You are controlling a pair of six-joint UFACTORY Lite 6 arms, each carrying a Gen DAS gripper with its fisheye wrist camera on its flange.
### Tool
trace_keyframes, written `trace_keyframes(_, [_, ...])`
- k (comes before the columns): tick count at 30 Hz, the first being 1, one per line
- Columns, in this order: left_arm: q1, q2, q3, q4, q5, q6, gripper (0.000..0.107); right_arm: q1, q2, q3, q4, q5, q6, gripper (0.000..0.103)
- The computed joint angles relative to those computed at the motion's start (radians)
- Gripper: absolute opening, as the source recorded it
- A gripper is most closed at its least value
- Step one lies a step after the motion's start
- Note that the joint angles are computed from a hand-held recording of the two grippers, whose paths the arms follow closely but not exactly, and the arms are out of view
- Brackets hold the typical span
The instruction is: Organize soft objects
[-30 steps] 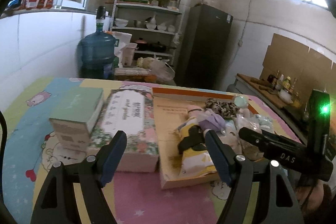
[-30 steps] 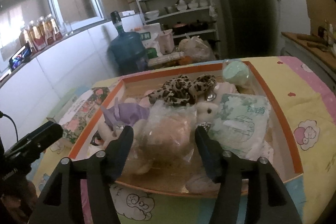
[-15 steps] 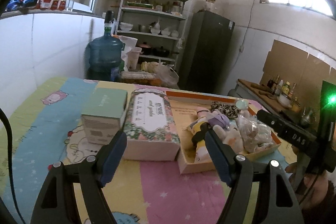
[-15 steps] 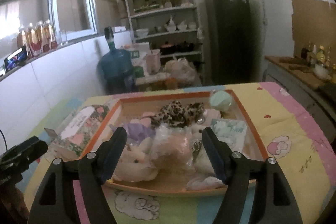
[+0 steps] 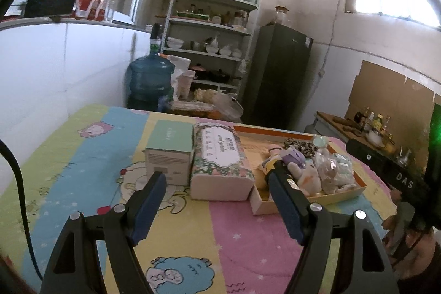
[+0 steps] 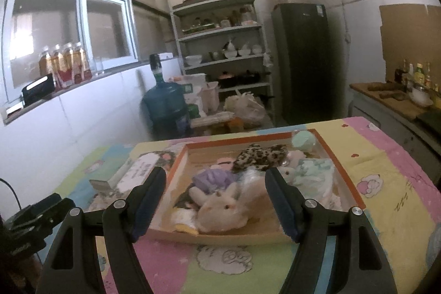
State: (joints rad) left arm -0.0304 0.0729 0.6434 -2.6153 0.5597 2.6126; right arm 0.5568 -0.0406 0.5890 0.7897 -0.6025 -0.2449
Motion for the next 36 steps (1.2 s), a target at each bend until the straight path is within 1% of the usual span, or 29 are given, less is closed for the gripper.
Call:
trace_keyframes(6, [0.021, -0.109, -0.086, -0.107, -0.011, 0.095, 0.077, 0.124, -0.022, 0.000, 0.170, -0.049, -0.120, 0.076])
trace_keyframes(10, [0.009, -0.189, -0.145, -0.250, -0.037, 0.233, 0.077, 0.222, -0.020, 0.013, 0.283, -0.086, -0.194, 0.076])
trace_keyframes(13, [0.013, -0.247, -0.192, -0.301, -0.046, 0.304, 0.077, 0.296, -0.008, 0.031, 0.374, -0.123, -0.249, 0.076])
trace_keyframes(15, [0.043, -0.280, -0.217, -0.236, -0.046, 0.262, 0.077, 0.347, 0.001, 0.042, 0.435, -0.161, -0.276, 0.076])
trace_keyframes(17, [0.096, -0.316, -0.242, -0.098, -0.041, 0.154, 0.077, 0.401, 0.008, 0.051, 0.485, -0.198, -0.291, 0.076])
trace_keyframes(23, [0.194, -0.426, -0.323, 0.094, -0.034, 0.017, 0.077, 0.524, 0.031, 0.065, 0.576, -0.269, -0.279, 0.076])
trace_keyframes(25, [0.236, -0.463, -0.344, 0.193, -0.021, -0.059, 0.077, 0.565, 0.036, 0.071, 0.608, -0.299, -0.282, 0.076])
trace_keyframes(30, [0.276, -0.559, -0.390, 0.285, -0.026, -0.134, 0.077, 0.650, 0.047, 0.089, 0.672, -0.359, -0.301, 0.076])
trace_keyframes(34, [0.275, -0.633, -0.430, 0.285, -0.056, -0.140, 0.077, 0.705, 0.066, 0.118, 0.728, -0.404, -0.331, 0.076])
trace_keyframes(36, [0.285, -0.640, -0.436, 0.302, -0.054, -0.155, 0.077, 0.714, 0.071, 0.126, 0.742, -0.407, -0.335, 0.076])
